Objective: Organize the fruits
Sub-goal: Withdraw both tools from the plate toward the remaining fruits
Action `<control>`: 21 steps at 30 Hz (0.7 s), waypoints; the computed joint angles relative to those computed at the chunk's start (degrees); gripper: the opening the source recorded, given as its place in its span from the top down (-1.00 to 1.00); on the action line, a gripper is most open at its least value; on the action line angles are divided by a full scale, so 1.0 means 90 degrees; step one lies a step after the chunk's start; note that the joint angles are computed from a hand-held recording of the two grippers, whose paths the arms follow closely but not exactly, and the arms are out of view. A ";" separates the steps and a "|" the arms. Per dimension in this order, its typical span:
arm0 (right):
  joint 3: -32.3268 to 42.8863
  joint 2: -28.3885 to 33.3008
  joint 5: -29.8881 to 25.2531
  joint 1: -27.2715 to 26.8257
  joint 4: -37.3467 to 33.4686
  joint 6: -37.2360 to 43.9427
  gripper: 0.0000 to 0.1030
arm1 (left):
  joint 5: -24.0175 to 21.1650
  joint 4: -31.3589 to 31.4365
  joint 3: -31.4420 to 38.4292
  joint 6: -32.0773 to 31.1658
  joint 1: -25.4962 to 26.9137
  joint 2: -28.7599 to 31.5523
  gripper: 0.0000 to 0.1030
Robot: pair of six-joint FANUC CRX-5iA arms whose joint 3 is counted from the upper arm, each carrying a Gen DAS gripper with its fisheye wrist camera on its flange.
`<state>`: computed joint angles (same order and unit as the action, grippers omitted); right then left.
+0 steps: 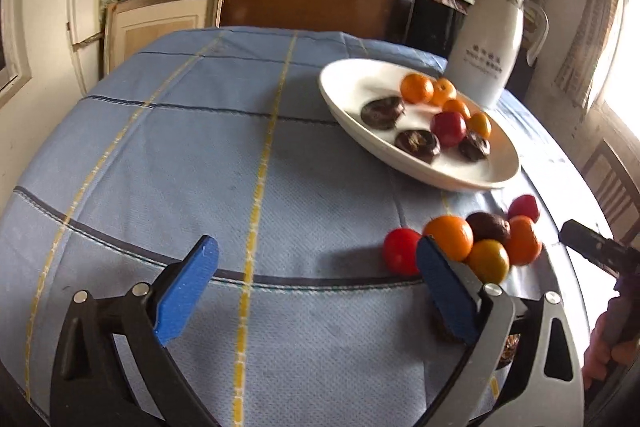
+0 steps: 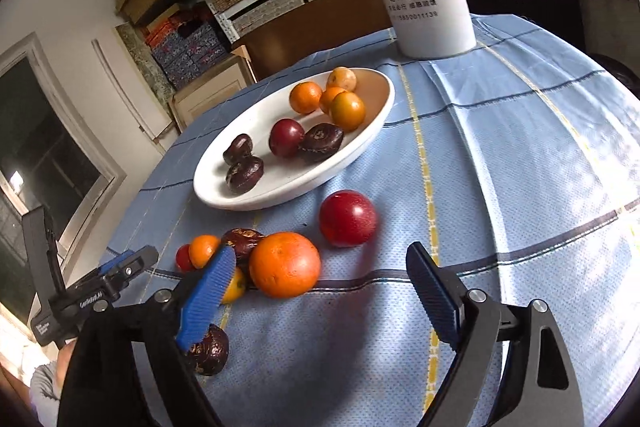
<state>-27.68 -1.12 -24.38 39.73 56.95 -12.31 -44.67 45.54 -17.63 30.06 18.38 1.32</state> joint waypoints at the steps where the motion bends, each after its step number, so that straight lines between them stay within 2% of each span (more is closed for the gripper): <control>1: 0.0060 0.0030 -0.0059 0.0020 -0.0242 0.0133 -0.71 | -0.0052 -0.0185 0.0086 0.0066 -0.0033 0.0035 -0.89; 4: 0.0130 0.0038 -0.0059 0.0017 -0.0662 0.0311 -0.72 | -0.0131 -0.0558 0.0231 0.0200 -0.0132 0.0093 -0.89; 11: 0.0113 0.0057 -0.0061 0.0057 -0.0632 0.0322 -0.72 | -0.0325 -0.1410 0.0671 0.0651 -0.0354 0.0316 -0.91; 13: 0.0176 0.0095 -0.0145 0.0093 -0.0746 0.0478 -0.72 | -0.0059 -0.1598 0.0673 0.0724 -0.0418 0.0274 -0.91; 15: 0.0203 0.0110 -0.0167 0.0106 -0.0810 0.0548 -0.72 | 0.0606 -0.1631 0.0429 0.0530 -0.0496 0.0066 -0.91; 16: 0.0197 0.0104 -0.0161 0.0103 -0.0796 0.0535 -0.72 | 0.0786 -0.1617 0.0349 0.0442 -0.0513 0.0005 -0.91; 19: 0.0151 0.0089 -0.0076 0.0082 -0.0663 0.0483 -0.72 | 0.0576 -0.1529 0.0406 0.0167 -0.0514 0.0063 -0.88; 21: 0.0139 0.0087 -0.0019 0.0093 -0.0597 0.0545 -0.72 | 0.0386 -0.1629 0.0510 0.0025 -0.0565 0.0133 -0.70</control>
<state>-26.43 -0.33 -24.55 40.57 51.58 -7.41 -41.20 30.88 -13.04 30.28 13.29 2.52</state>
